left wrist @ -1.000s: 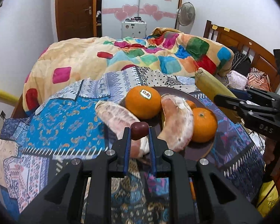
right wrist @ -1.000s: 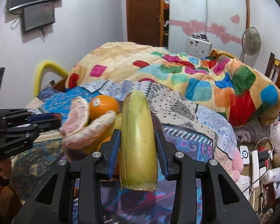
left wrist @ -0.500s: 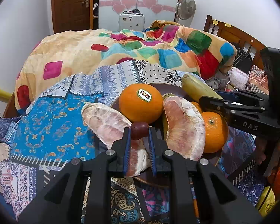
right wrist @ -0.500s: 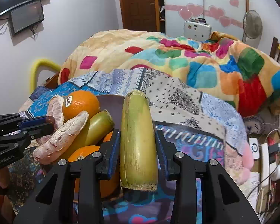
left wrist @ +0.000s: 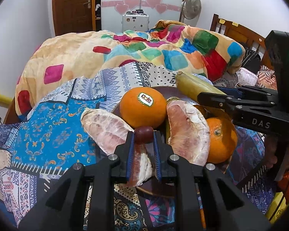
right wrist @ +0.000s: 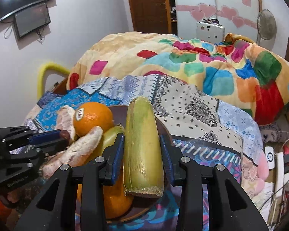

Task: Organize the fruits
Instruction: 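Lower the sugarcane stick onto the plate with right gripper and open it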

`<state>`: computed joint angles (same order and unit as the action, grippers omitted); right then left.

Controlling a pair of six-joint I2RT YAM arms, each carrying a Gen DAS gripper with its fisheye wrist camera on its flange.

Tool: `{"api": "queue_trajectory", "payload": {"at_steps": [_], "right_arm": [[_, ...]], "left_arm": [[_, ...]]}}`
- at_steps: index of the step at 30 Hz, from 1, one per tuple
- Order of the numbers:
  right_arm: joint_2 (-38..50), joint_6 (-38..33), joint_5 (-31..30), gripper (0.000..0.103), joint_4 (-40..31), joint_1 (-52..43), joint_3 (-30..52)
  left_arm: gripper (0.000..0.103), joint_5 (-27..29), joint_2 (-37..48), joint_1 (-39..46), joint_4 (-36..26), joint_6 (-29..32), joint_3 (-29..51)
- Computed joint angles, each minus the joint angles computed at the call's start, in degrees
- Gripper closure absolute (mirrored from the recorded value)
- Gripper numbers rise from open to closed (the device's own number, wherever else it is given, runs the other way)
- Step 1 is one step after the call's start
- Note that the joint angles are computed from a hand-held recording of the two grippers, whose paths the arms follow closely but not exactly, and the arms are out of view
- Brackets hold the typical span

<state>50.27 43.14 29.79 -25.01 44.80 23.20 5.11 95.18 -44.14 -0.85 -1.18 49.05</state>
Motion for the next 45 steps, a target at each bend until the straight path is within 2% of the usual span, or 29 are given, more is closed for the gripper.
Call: {"api": "queue_trajectory", "payload": {"at_steps": [4, 8, 10, 13, 15, 17, 21, 24, 26, 33, 39, 43, 45], "right_arm": [[1.5, -0.83, 0.72, 0.069, -0.09, 2.31, 1.22], [4.86, -1.24, 4.0, 0.069, -2.11, 5.21, 3.43], [4.18, -2.1, 2.36, 0.068, -2.04, 3.75, 3.01], [3.67, -2.91, -0.19, 0.069, -1.56, 1.44, 1.99], [2.12, -2.62, -1.65, 0.069, -0.91, -0.06, 0.62], [-0.09, -2.34, -3.78, 0.069, -0.23, -2.15, -0.87], [-1.81, -1.3, -4.26, 0.066, -0.15, -3.8, -2.32], [-2.19, -1.42, -4.24, 0.065, 0.01, -4.28, -2.73], [-1.9, -0.61, -3.06, 0.059, -0.47, -3.6, -2.59], [-0.52, 0.87, 0.51, 0.059, -2.41, -0.39, -1.58], [-1.85, 4.8, 4.65, 0.058, -8.08, 4.21, 0.06], [-3.22, 13.52, 11.4, 0.058, -17.05, 13.69, 3.66], [-1.75, 20.47, 15.83, 0.058, -23.26, 20.5, 6.74]], "left_arm": [[0.085, -0.26, 0.13, -0.23, -0.11, -0.03, 0.35], [0.085, -0.17, 0.44, -0.29, -0.31, -0.42, 0.75], [0.085, 0.01, 0.61, -0.2, -0.44, -0.54, 0.9], [0.081, 0.38, 0.93, 0.12, -0.64, -0.82, 1.14], [0.071, 0.77, 1.13, 0.5, -0.66, -1.15, 1.29], [0.066, 1.38, 1.23, 0.78, -0.7, -1.34, 1.31], [0.057, 0.57, 0.79, 0.36, -0.05, -1.18, 0.7], [0.055, 0.19, 0.79, 0.16, 0.26, -1.09, 0.52], [0.054, 0.06, 0.67, 0.15, 0.47, -1.09, 0.34], [0.051, 0.3, -0.33, 0.4, 0.37, -1.21, -0.34], [0.051, -1.06, -5.14, -0.36, -0.31, -1.47, -2.79], [0.05, -2.76, -10.8, -1.68, -1.91, -1.87, -5.22], [0.049, -3.55, -13.86, -2.37, -3.04, -2.38, -6.34]]}}
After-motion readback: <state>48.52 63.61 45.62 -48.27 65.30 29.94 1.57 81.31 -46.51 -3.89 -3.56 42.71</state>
